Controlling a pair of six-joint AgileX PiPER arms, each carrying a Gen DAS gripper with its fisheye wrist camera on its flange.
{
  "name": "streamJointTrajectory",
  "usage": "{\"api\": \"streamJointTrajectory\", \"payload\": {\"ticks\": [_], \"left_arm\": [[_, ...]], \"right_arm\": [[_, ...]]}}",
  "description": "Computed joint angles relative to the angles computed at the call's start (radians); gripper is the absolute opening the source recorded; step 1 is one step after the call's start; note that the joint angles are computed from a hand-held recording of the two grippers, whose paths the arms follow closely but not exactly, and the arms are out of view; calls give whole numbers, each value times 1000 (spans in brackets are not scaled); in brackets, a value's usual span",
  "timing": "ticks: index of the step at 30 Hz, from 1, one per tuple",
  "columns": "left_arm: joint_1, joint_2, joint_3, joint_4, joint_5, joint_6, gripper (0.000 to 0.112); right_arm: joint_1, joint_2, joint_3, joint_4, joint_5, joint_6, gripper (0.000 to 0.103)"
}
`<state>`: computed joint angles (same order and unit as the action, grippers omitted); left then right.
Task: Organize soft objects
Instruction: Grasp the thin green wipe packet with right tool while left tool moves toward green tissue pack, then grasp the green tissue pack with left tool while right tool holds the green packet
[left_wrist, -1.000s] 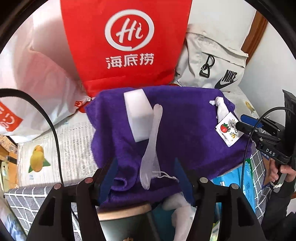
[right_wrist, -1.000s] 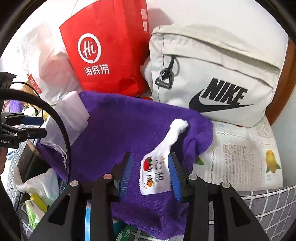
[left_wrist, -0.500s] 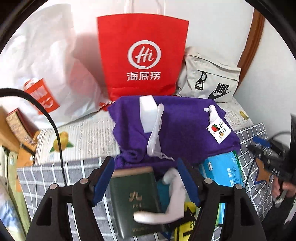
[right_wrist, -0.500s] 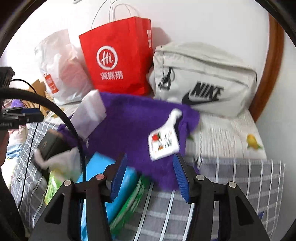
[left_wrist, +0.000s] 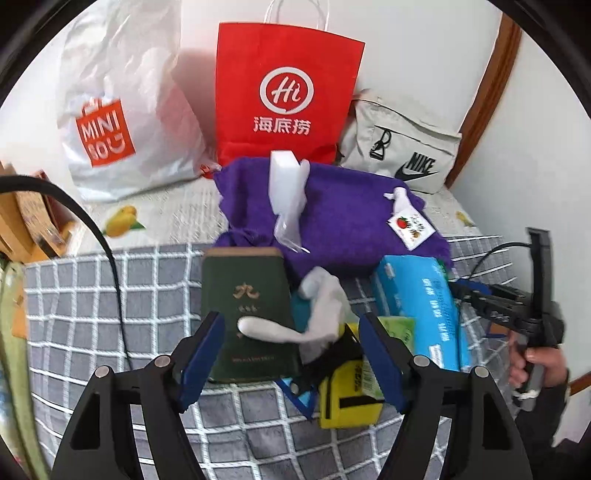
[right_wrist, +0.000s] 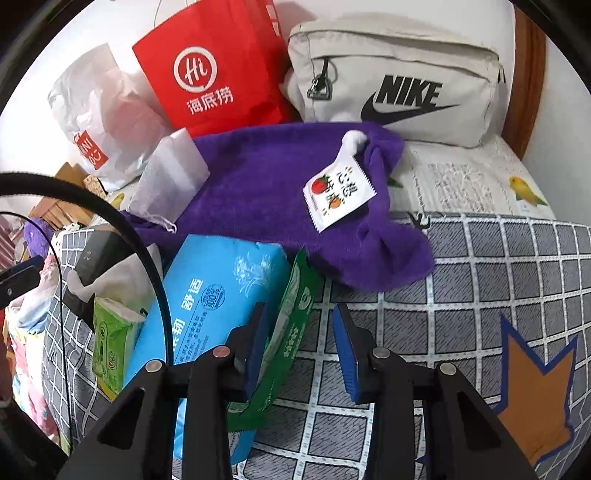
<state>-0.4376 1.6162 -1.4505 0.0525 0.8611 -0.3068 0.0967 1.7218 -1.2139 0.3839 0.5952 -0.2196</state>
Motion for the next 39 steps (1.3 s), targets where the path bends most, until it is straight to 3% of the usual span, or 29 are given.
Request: {"api": "streamJointTrajectory", "payload": {"ticks": [2, 8, 12, 14, 22, 26, 33, 39], "left_arm": [[32, -4, 19, -74, -15, 44, 74], [40, -25, 82, -61, -39, 11, 74], [54, -41, 118, -100, -61, 38, 74], [60, -40, 121, -113, -60, 48, 74], [46, -61, 162, -95, -79, 41, 74], [-1, -70, 176, -81, -85, 54, 74], [-115, -7, 114, -190, -77, 158, 76], [-239, 119, 11, 15, 4, -13, 76]], "right_arm": [[11, 0, -1, -37, -3, 36, 35], [23, -23, 14, -104, 29, 88, 30], [2, 3, 15, 0, 59, 5, 27], [4, 19, 11, 18, 58, -8, 19], [1, 4, 73, 103, -58, -124, 6], [-25, -52, 124, 112, -71, -138, 5], [-43, -126, 181, 87, -94, -127, 5], [-42, -135, 205, 113, -103, -153, 5]]}}
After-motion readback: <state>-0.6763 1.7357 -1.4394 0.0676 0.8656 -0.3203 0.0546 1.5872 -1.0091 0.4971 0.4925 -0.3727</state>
